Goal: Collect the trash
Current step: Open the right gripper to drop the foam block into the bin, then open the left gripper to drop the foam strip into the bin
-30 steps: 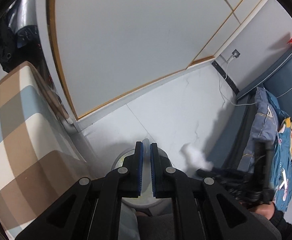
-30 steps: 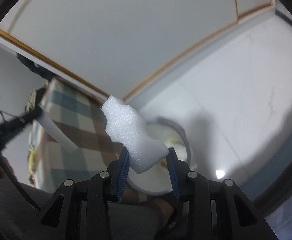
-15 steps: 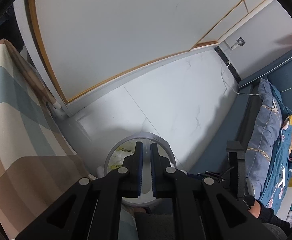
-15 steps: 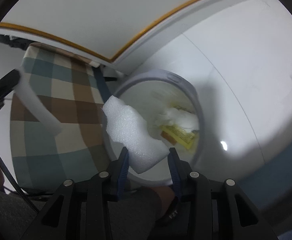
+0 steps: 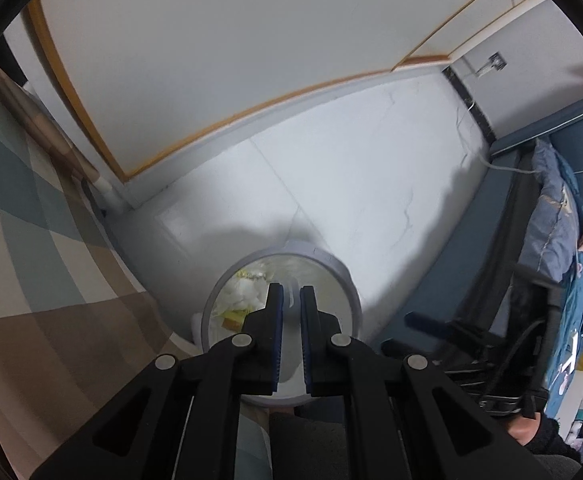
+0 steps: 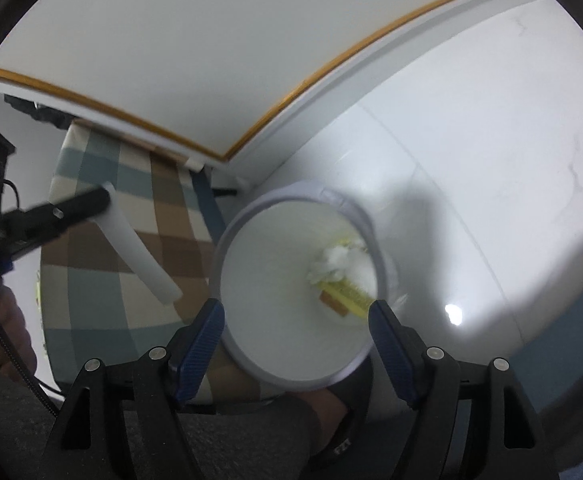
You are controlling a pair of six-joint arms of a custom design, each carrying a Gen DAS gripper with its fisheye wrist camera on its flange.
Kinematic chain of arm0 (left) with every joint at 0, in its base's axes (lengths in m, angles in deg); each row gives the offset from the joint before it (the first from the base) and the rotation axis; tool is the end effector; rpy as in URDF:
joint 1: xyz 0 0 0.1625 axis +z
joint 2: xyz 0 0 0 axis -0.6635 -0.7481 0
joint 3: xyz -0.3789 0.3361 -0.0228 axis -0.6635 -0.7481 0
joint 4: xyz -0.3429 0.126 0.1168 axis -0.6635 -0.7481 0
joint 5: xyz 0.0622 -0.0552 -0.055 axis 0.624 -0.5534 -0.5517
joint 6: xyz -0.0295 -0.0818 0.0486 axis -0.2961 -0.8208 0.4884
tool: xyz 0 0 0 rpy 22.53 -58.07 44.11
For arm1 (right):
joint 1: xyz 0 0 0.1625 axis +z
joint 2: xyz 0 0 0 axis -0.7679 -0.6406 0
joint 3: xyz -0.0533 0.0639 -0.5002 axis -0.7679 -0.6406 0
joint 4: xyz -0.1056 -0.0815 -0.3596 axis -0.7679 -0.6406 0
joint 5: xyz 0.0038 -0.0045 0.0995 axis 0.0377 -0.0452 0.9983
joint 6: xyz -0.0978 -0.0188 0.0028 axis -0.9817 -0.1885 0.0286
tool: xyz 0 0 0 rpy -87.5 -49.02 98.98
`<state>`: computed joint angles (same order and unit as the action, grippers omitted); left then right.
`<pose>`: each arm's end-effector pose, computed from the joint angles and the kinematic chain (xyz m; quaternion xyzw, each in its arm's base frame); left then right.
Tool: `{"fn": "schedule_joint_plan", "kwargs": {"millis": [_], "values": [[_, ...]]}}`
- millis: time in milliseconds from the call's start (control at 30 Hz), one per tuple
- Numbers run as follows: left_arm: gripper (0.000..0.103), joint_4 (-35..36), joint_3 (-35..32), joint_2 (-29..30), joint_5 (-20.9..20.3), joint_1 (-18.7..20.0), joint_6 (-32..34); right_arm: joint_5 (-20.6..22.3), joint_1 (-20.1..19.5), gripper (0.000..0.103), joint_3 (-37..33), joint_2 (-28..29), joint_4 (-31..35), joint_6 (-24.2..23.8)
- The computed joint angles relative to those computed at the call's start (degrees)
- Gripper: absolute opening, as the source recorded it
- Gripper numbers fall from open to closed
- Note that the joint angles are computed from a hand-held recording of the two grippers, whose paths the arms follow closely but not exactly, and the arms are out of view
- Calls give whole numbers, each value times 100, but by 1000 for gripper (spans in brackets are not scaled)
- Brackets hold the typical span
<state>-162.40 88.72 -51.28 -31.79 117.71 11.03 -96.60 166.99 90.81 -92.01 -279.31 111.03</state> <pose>-0.0098 -0.7542 0.3070 0.4452 0.8555 0.2177 0.1502 0.3495 -0.5244 -0.1509 -0.3435 -0.8813 0.2980 0.1287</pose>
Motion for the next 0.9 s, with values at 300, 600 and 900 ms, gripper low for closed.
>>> {"fn": "schedule_joint_plan", "kwargs": {"millis": [300, 600, 900], "values": [[12, 144, 474, -81, 702, -144, -57, -233, 37, 81, 208, -102, -11, 367], [74, 716, -17, 41, 423, -21, -256, -334, 69, 83, 263, -118, -130, 503], [76, 500, -46, -70, 208, 7, -303, -438, 169, 87, 281, -212, 5, 647]]}}
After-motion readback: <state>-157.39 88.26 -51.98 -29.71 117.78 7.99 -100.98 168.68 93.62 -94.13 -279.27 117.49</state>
